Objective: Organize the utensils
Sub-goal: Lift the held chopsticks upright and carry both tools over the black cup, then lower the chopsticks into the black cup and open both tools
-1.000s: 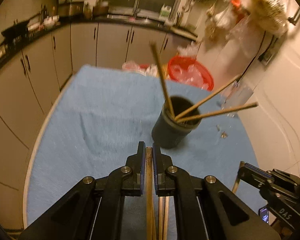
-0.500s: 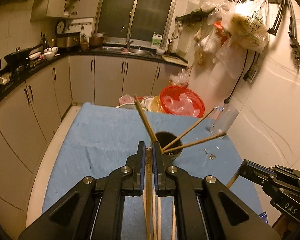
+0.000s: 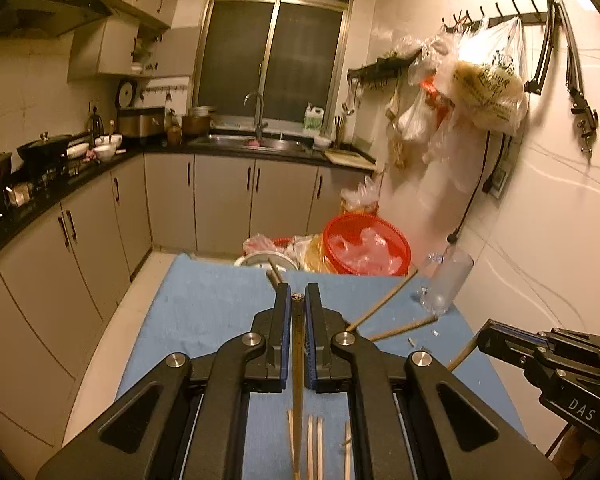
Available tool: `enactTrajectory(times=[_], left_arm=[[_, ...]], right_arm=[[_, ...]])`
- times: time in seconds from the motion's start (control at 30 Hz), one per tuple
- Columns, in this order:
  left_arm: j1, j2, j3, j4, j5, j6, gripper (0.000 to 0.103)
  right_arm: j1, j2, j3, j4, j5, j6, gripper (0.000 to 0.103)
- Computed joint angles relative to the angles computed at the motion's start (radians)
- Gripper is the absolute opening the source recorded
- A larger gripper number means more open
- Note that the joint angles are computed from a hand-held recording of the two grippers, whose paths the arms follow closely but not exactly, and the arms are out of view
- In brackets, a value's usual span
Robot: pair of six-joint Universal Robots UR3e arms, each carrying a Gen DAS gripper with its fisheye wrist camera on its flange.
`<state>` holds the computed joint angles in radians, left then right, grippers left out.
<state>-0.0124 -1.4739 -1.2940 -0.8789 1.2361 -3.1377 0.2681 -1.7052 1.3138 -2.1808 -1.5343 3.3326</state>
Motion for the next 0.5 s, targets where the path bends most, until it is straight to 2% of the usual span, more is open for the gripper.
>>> enactTrajectory(times=[0.5], left_arm=[[-0.026, -0.066, 0.035, 0.148, 0.026, -0.091, 0.006]], right_arm=[[-0.024, 0.052, -0.150, 0.051, -0.006, -0.004, 0.007]])
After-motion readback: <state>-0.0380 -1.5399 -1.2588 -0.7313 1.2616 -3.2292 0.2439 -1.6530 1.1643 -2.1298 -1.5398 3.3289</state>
